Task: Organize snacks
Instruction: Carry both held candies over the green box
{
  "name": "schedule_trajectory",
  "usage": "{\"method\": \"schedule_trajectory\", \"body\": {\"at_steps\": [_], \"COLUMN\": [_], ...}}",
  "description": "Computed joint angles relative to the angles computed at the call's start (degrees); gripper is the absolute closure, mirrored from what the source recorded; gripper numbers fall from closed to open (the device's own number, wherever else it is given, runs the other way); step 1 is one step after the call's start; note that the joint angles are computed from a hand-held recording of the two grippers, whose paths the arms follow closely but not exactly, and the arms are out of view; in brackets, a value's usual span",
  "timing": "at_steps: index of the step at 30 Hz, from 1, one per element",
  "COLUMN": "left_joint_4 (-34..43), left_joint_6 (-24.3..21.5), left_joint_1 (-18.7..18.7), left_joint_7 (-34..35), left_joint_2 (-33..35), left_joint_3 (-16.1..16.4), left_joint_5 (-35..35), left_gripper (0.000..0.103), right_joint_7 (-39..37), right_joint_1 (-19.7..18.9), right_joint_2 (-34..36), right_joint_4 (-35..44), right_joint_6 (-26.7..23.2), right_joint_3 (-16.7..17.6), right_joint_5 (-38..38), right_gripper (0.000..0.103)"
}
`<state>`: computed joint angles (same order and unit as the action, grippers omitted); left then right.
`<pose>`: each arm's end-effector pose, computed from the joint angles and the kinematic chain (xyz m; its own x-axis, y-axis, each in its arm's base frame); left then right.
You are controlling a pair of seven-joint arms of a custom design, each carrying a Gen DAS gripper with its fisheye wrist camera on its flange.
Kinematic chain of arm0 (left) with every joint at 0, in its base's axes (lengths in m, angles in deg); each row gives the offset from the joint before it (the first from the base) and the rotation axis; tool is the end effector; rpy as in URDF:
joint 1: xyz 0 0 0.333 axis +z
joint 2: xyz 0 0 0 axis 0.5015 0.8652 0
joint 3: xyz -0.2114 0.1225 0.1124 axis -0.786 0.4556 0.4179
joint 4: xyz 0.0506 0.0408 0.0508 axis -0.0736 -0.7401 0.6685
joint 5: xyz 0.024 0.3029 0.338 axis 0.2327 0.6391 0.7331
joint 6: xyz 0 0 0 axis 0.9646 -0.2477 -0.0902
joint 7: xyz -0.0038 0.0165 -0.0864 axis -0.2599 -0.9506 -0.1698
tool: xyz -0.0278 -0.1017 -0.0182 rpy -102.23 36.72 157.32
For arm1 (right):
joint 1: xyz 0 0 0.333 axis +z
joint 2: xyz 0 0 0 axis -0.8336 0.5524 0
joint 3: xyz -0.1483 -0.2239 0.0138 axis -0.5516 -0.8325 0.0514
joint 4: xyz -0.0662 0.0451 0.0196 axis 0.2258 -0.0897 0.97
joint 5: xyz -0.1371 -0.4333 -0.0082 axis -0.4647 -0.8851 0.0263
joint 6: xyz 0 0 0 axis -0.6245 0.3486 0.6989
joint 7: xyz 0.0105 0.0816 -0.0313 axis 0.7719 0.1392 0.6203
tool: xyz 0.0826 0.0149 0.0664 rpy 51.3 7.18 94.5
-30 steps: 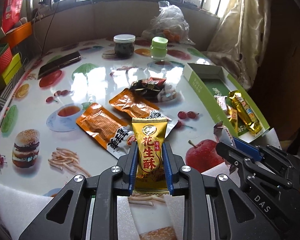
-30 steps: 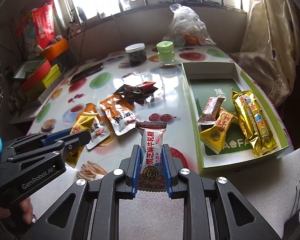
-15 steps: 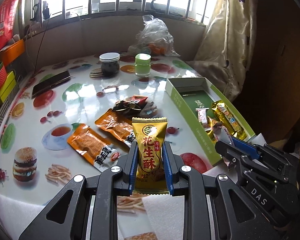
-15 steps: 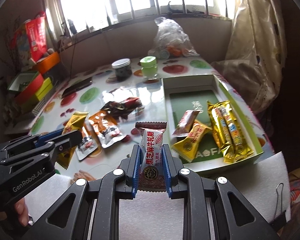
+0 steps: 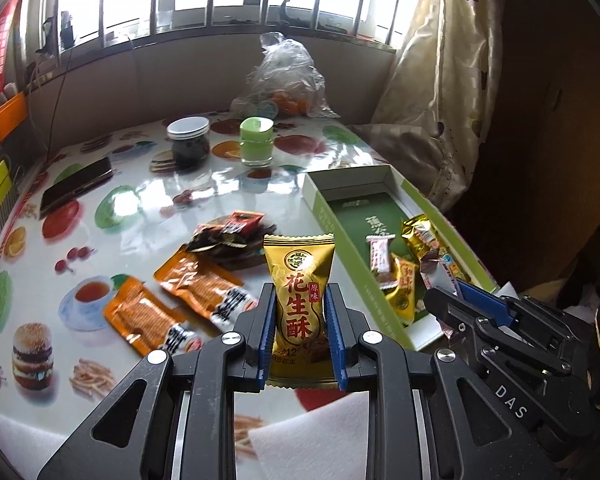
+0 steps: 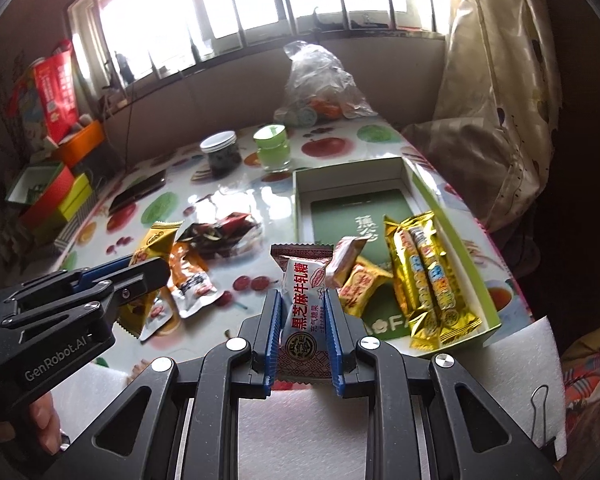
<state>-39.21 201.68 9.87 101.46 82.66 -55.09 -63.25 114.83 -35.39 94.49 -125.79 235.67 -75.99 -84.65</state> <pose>0.6249 -0.3500 0.3758 -0.2367 -0.9647 0.1152 -0.7279 0.0976 -0.6787 0.5998 0.2683 0.3680 0.1201 -0.9741 -0.1916 -0.7082 0.0512 -0.7041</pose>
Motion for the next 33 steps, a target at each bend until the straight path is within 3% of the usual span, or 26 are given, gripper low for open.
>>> {"method": "schedule_trajectory", "body": {"at_steps": [17, 20, 33], "left_joint_4": [15.65, 19.47, 33.15], "left_joint_6": [-3.94, -5.43, -12.88], "left_joint_1": [0.26, 1.12, -2.57], "left_joint_7": [13.08, 16.77, 19.41], "left_joint_2": [11.71, 14.66, 24.34], "left_joint_3": [-3.66, -5.55, -3.47], "left_joint_5": [-12.29, -15.79, -16.7], "left_gripper": [0.078, 0.078, 0.078], "right_joint_7": [1.9, 1.03, -3.24], "right_joint_1": [-2.06, -2.73, -3.25], "right_joint_2": [0.94, 1.43, 5.29], "right_joint_4": [0.8, 1.11, 4.11], "right_joint_6": [-0.97, -1.56, -3.53], "right_joint_3": [-1.81, -1.68, -1.95], "right_joint_5": [0.0, 1.16, 5.3], "right_gripper": [0.083, 0.083, 0.083]}}
